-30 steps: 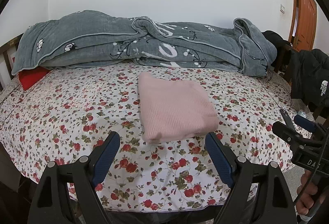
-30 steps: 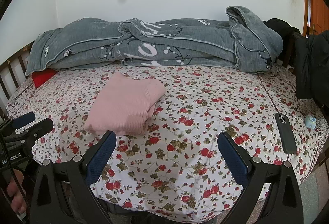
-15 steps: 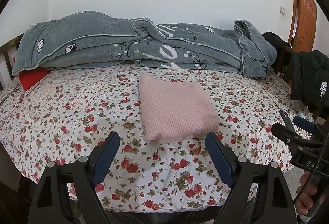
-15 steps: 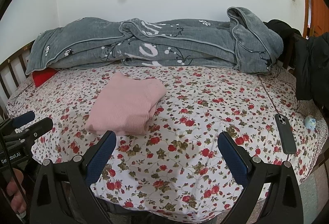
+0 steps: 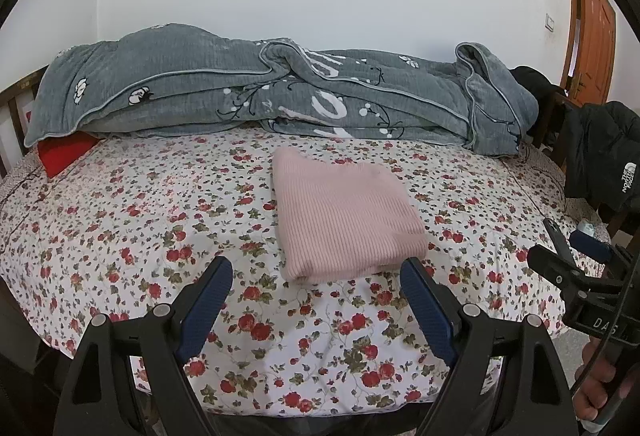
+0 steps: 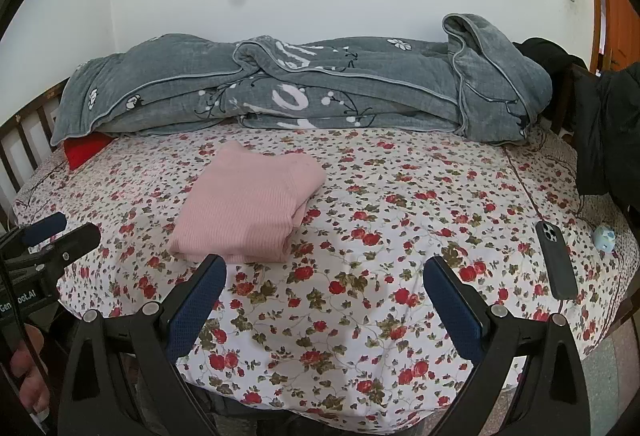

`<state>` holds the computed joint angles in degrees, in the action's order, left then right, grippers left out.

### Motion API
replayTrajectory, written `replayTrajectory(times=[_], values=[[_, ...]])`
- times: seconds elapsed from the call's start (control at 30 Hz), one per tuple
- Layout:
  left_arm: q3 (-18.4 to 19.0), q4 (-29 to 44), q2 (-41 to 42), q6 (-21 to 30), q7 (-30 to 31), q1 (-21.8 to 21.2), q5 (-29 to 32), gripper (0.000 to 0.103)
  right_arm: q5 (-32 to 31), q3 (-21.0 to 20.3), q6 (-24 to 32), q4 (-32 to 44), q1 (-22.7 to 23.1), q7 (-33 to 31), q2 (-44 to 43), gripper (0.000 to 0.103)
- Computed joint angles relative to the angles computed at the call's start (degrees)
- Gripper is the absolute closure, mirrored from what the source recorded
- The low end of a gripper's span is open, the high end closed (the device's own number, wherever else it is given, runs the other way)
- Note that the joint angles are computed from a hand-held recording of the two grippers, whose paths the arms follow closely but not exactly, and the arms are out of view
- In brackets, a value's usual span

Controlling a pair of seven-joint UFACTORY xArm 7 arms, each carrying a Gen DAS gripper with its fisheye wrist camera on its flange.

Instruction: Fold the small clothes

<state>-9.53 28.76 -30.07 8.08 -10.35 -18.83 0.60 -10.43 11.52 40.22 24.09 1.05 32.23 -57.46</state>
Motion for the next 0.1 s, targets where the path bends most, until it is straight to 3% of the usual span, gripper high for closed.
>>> replayTrajectory(times=[0.1], values=[[-0.7, 0.3, 0.3, -0.3, -0.5, 0.7, 0.5, 0.017, 0.0, 0.0, -0.2, -0.3, 0.1, 0.1, -0.2, 0.006]])
